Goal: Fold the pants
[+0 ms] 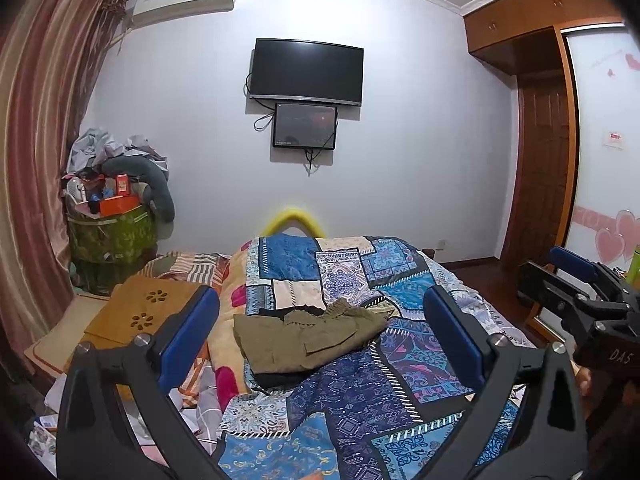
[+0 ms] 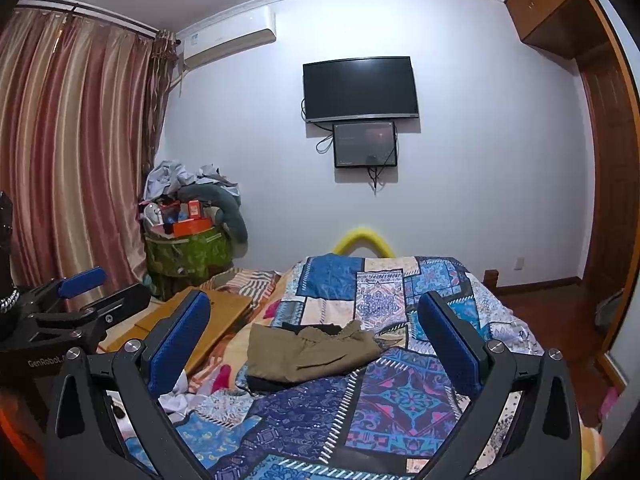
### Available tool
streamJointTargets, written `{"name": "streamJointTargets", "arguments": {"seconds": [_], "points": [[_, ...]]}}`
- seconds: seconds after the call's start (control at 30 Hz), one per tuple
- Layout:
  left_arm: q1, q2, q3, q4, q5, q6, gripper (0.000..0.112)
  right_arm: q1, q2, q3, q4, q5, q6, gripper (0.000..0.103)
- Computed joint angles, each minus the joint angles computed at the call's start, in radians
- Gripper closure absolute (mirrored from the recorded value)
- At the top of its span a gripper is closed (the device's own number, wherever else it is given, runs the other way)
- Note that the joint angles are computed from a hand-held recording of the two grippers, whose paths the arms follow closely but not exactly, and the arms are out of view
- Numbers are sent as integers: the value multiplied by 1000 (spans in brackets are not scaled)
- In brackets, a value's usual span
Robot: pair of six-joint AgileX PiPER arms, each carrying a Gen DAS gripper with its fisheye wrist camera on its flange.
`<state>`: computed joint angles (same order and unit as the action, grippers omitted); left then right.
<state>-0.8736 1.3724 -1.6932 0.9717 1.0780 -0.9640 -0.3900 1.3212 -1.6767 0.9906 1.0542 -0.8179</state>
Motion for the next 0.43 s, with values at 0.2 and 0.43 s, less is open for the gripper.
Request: {"name": "streamJointTargets", "arguments": {"seconds": [0.2, 0.43], "points": [[5, 19, -24, -20, 6, 27, 9, 10, -5, 0, -16, -8, 9, 0], [26, 32, -37, -52, -1, 41, 9, 15, -2, -3, -28, -10, 17, 0]]}}
